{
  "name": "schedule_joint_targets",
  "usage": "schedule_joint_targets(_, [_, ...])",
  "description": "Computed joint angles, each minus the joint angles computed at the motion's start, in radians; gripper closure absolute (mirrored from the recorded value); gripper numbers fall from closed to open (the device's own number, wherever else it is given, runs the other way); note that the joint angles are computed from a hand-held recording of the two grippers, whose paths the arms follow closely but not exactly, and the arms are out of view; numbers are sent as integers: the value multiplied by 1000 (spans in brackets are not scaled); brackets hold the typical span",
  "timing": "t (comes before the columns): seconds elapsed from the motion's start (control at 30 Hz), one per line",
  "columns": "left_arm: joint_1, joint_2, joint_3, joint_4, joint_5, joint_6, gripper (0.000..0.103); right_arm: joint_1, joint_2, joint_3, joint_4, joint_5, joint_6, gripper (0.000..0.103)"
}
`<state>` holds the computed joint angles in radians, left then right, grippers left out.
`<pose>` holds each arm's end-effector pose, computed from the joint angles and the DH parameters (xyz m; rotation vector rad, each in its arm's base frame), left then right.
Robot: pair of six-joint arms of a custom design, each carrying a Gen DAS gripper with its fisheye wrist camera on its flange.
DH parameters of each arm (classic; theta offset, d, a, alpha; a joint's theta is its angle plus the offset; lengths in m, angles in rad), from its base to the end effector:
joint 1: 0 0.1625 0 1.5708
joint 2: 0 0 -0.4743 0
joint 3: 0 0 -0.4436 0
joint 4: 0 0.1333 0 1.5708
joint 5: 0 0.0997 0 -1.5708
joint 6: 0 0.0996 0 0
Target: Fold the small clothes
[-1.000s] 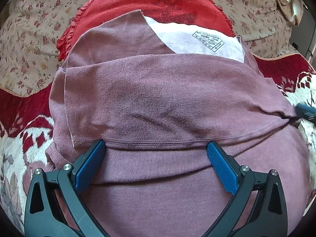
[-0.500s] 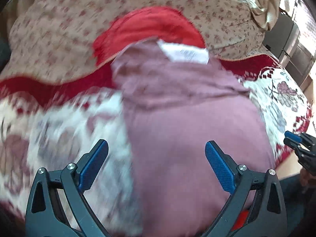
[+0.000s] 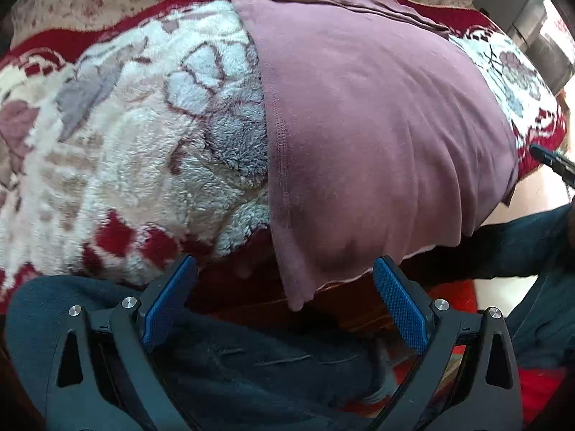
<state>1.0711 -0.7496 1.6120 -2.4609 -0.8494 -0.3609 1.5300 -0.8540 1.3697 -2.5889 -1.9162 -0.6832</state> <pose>-0.1787 -0.7427 0.0768 0.1581 2.4596 -0.4188 0.0656 -0.8334 0.2672 0.7127 -2.5117 0.4648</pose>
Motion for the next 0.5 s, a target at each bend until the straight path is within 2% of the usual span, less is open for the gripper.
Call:
schedule_joint_targets(0.03, [11, 0, -5, -5, -38, -10, 10, -1, -1, 0, -3, 8, 3, 82])
schedule_joint_targets(0.17, [36, 11, -27, 17, -120, -26, 23, -4, 1, -5, -15, 34, 6, 82])
schedule_joint_targets(0.2, [42, 17, -35, 36, -139, -40, 29, -4, 3, -11, -12, 40, 7, 82])
schedule_joint_targets(0.27, [44, 27, -46, 63, -131, -56, 34, -3, 3, -12, -17, 45, 8, 82])
schedule_joint_targets(0.43, [52, 17, -24, 18, -161, -58, 46, -6, -1, -8, -25, 60, 16, 82])
schedule_joint_targets(0.47, [55, 15, -22, 14, -164, -55, 51, -7, -2, -8, -26, 65, 18, 82])
schedule_joint_targets(0.5, [57, 13, -20, 13, -170, -55, 66, -7, -4, -6, -31, 70, 20, 82])
